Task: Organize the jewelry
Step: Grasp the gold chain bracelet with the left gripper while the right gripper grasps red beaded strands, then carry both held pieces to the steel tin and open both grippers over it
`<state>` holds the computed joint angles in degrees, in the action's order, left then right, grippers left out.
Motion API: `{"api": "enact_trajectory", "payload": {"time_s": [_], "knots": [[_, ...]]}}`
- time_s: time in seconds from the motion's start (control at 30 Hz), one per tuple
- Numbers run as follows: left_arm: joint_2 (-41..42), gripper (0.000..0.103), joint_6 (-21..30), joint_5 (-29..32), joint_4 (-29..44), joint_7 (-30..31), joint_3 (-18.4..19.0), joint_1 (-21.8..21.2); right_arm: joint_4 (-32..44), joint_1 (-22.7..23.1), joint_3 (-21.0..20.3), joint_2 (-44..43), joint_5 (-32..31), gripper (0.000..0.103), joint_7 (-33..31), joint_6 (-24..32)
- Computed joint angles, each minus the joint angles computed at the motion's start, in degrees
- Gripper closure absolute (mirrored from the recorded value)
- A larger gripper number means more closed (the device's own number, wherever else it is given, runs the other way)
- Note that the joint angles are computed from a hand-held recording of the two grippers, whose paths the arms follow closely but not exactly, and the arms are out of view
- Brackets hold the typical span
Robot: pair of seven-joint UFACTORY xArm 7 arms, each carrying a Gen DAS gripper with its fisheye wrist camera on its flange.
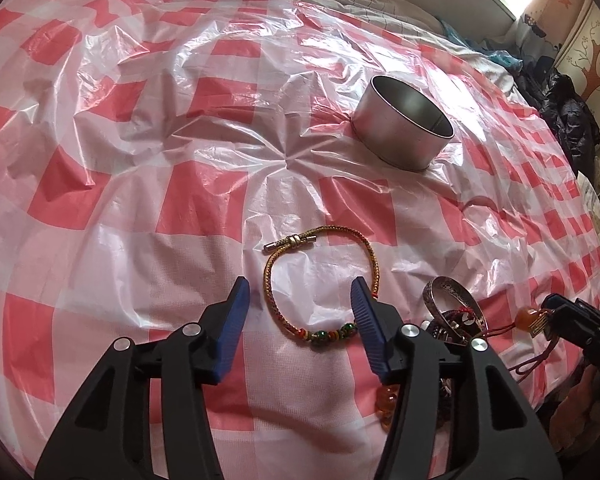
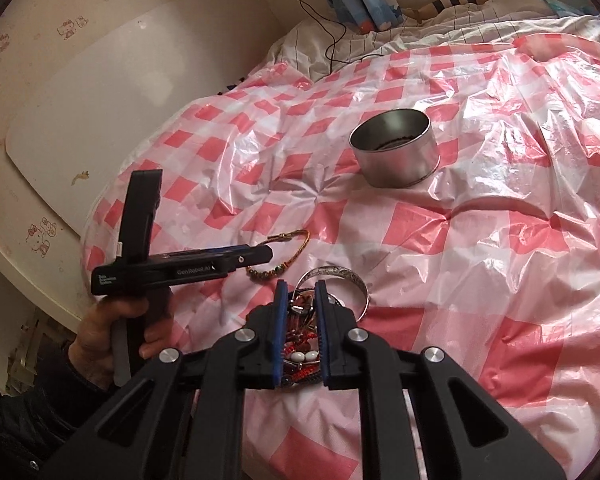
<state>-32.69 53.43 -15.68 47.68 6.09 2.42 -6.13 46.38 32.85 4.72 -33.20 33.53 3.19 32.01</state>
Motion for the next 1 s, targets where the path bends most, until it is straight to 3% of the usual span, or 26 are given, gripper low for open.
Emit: {"api": "enact_trajectory", "payload": {"time_s": [0.03,0.1,0.17,0.27,0.37,0.43,0.5,0.57,0.6,0.67,0.7,0.73,0.77,0.8,0.83,0.87,0.9,1.0], "knots": [[-0.2,0.056,-0.4,-0.1,-0.2,0.5,0.1,-0.2,0.1,0.0,0.0,0.2,-0.1,0.089,0.0,0.3],[-0.2,0.091,-0.5,0.1,-0.1,1.2,0.0,-0.4,0.5,-0.1,0.1,0.6,-0.4,0.089,0.2,1.1],[-0.6,0.102,-1.1,-0.1,-0.3,1.9,0.1,-0.7,0.9,0.2,-0.5,1.1,0.1,0.089,-0.1,2.6],[-1.4,0.103,-2.1,-0.4,-0.4,2.5,0.2,-1.0,1.1,0.1,-0.6,2.2,0.8,0.087,-0.2,4.9],[-1.6,0.103,-2.2,-0.3,-0.3,2.5,0.2,-1.0,1.4,-0.9,0.2,3.1,0.4,0.068,0.4,7.0],[-1.3,0.103,-1.7,0.0,0.0,2.2,0.1,-0.8,1.4,-1.7,0.9,3.2,-0.1,0.062,1.0,7.7],[-1.1,0.103,-1.9,0.7,-0.1,1.3,-0.3,-0.2,1.5,-3.6,2.7,3.2,-3.1,0.045,3.3,8.5],[-0.9,0.101,-2.1,1.4,-0.1,0.3,-0.4,0.4,1.6,-4.2,3.2,3.5,-4.9,0.042,4.6,9.8],[-0.3,0.095,-1.9,1.6,0.1,-0.2,-0.4,0.6,1.5,-4.0,3.0,3.8,-4.6,0.042,4.5,10.2],[0.5,0.063,-2.0,1.9,0.1,-1.3,-0.5,1.1,1.2,-3.8,3.0,4.1,-4.8,0.042,4.2,10.3],[1.0,0.044,-2.1,1.5,0.1,-1.5,-0.3,1.0,1.2,-3.7,2.9,4.2,-4.8,0.047,3.8,10.1],[1.4,0.042,-2.6,1.2,0.0,-1.6,-0.3,0.7,1.1,-3.1,2.4,4.3,-3.8,0.056,2.9,10.1],[1.7,0.042,-2.7,1.5,0.0,-1.6,-0.6,0.6,1.1,-2.8,2.2,4.3,-3.1,0.075,2.4,10.0],[1.9,0.044,-2.7,2.0,-0.1,-1.1,-1.0,0.4,1.1,-3.3,2.9,4.0,-4.4,0.081,2.7,9.9],[1.7,0.072,-3.1,2.8,-0.3,-0.7,-1.4,0.3,1.2,-2.9,2.7,3.9,-4.0,0.082,2.1,9.6],[1.6,0.089,-2.8,4.2,-0.3,-0.9,-2.2,0.5,0.8,-2.0,1.9,3.4,-2.1,0.082,0.9,8.7],[1.3,0.100,-2.9,4.2,-0.3,-0.3,-2.1,0.1,0.3,-1.4,1.2,2.7,-0.5,0.082,0.1,7.8],[-0.3,0.100,-3.6,2.0,-0.1,1.1,-0.9,-1.3,-0.4,0.0,0.1,1.2,3.4,0.082,-2.0,4.4]]}}
